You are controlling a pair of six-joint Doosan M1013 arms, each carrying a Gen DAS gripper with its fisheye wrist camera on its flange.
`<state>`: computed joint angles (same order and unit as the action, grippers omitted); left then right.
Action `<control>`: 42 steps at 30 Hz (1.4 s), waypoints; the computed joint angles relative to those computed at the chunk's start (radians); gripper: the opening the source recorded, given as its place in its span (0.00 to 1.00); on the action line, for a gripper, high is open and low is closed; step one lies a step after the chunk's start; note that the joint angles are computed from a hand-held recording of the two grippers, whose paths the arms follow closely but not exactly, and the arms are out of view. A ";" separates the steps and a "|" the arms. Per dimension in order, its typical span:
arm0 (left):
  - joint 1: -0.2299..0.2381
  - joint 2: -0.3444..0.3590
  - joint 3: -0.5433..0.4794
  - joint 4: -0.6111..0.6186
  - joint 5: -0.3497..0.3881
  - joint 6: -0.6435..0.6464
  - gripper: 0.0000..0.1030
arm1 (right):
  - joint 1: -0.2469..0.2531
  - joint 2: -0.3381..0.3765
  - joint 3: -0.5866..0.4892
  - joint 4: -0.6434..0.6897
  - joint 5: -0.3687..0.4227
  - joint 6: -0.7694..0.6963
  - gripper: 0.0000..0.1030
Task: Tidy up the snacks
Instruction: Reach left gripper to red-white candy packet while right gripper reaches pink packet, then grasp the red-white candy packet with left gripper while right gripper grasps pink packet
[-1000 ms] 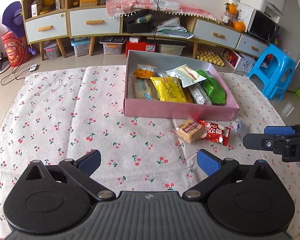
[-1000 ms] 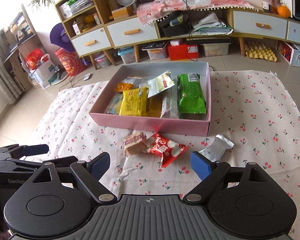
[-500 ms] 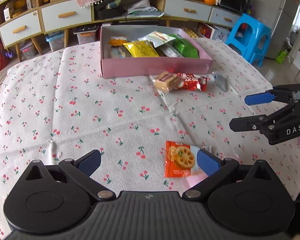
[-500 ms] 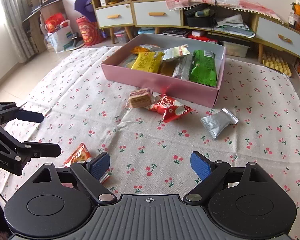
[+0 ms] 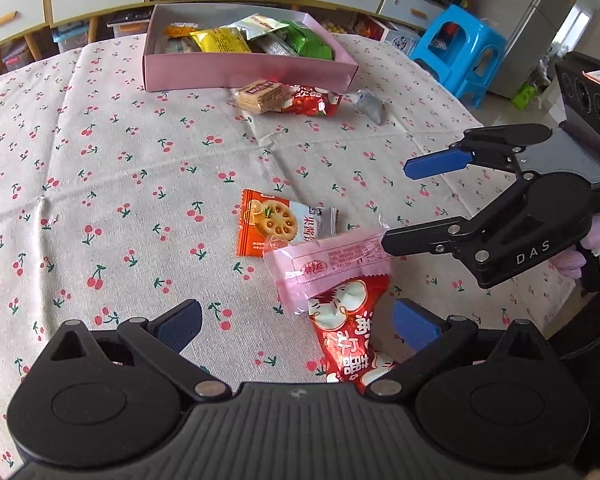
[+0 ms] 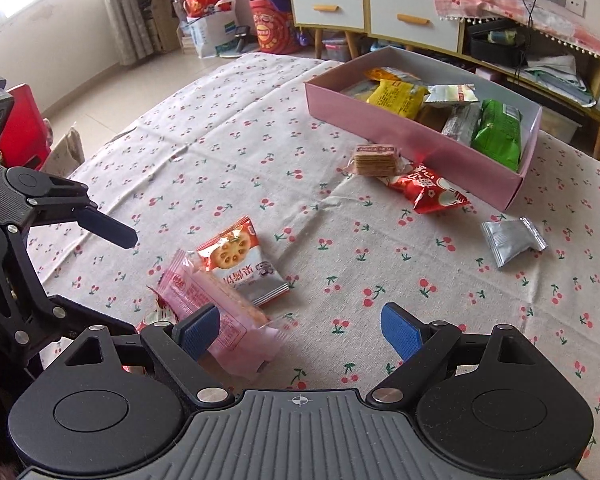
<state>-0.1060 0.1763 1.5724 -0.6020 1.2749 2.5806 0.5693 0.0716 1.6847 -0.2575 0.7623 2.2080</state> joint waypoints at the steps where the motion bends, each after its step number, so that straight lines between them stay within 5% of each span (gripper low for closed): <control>1: -0.001 0.000 0.000 0.001 0.007 -0.005 0.99 | -0.001 0.000 0.000 0.013 0.000 -0.019 0.87; 7: -0.019 0.000 0.014 0.038 0.068 -0.049 0.90 | 0.002 0.011 -0.010 0.085 0.032 -0.160 0.87; 10: -0.027 -0.018 0.041 0.047 0.032 -0.029 0.82 | 0.014 0.026 -0.021 0.073 0.065 -0.195 0.87; 20: -0.034 -0.032 0.048 0.092 -0.036 0.009 0.28 | 0.042 0.044 -0.022 -0.040 0.044 -0.120 0.87; 27: -0.037 -0.039 0.053 0.122 -0.094 0.001 0.27 | 0.065 0.056 -0.020 -0.131 0.007 -0.073 0.84; 38: -0.039 -0.036 0.051 0.150 -0.179 -0.056 0.27 | 0.082 0.068 -0.026 -0.174 -0.008 -0.050 0.46; 42: -0.037 -0.034 0.049 0.153 -0.198 -0.072 0.26 | 0.078 0.068 -0.030 -0.174 0.001 -0.037 0.44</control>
